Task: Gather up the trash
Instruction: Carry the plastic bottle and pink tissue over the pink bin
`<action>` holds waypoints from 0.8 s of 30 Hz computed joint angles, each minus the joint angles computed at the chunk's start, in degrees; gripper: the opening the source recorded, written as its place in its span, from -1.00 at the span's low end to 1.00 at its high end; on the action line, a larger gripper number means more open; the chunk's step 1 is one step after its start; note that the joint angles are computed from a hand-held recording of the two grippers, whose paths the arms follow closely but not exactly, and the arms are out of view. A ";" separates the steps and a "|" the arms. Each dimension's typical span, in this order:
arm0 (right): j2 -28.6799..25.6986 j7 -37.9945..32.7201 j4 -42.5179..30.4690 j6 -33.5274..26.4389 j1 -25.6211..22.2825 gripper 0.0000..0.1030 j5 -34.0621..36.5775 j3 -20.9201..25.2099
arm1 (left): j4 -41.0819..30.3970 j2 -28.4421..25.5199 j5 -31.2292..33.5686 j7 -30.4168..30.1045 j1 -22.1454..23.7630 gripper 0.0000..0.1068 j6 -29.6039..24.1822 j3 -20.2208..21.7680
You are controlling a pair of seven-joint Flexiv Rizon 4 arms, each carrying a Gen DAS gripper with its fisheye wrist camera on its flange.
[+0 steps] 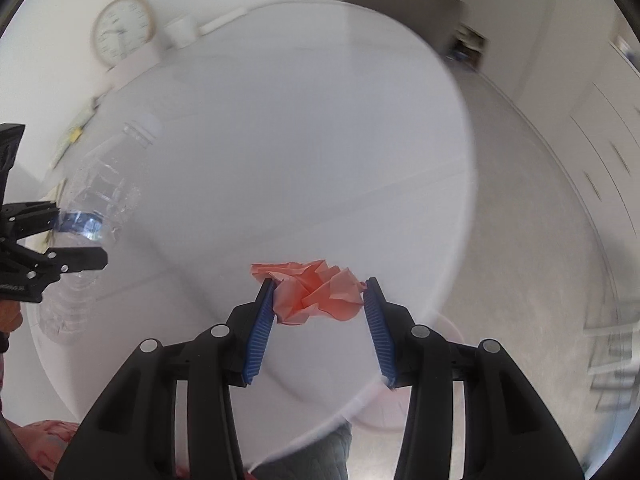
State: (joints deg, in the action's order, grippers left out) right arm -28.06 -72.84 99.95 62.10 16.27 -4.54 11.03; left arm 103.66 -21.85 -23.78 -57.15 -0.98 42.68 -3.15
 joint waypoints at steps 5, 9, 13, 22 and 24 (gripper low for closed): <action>6.43 4.62 11.62 4.25 -3.55 -0.11 1.52 -2.75 | -2.63 -1.75 1.59 -1.87 -5.70 0.14 -3.01 -3.51; 9.37 6.60 17.09 7.21 -6.43 -0.11 2.23 -3.66 | -6.15 -4.62 3.74 -4.43 -10.54 0.14 -4.67 -5.13; 10.80 5.52 20.00 9.81 -9.75 -0.10 4.44 -3.22 | -11.59 -9.33 7.32 -8.86 -14.76 0.15 -7.43 -5.19; 10.19 -3.88 19.85 10.91 -16.22 -0.10 13.06 0.35 | -23.58 -19.00 13.44 -19.52 -20.66 0.15 -19.37 -3.91; 9.94 -6.72 19.37 10.31 -17.50 -0.10 15.39 1.21 | -25.86 -20.79 14.55 -21.81 -21.93 0.15 -20.46 -3.61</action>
State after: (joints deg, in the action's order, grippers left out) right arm -18.12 -79.55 119.32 72.42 -1.23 10.85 12.24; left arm 77.80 -42.64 -9.23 -78.96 -22.91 22.23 -6.76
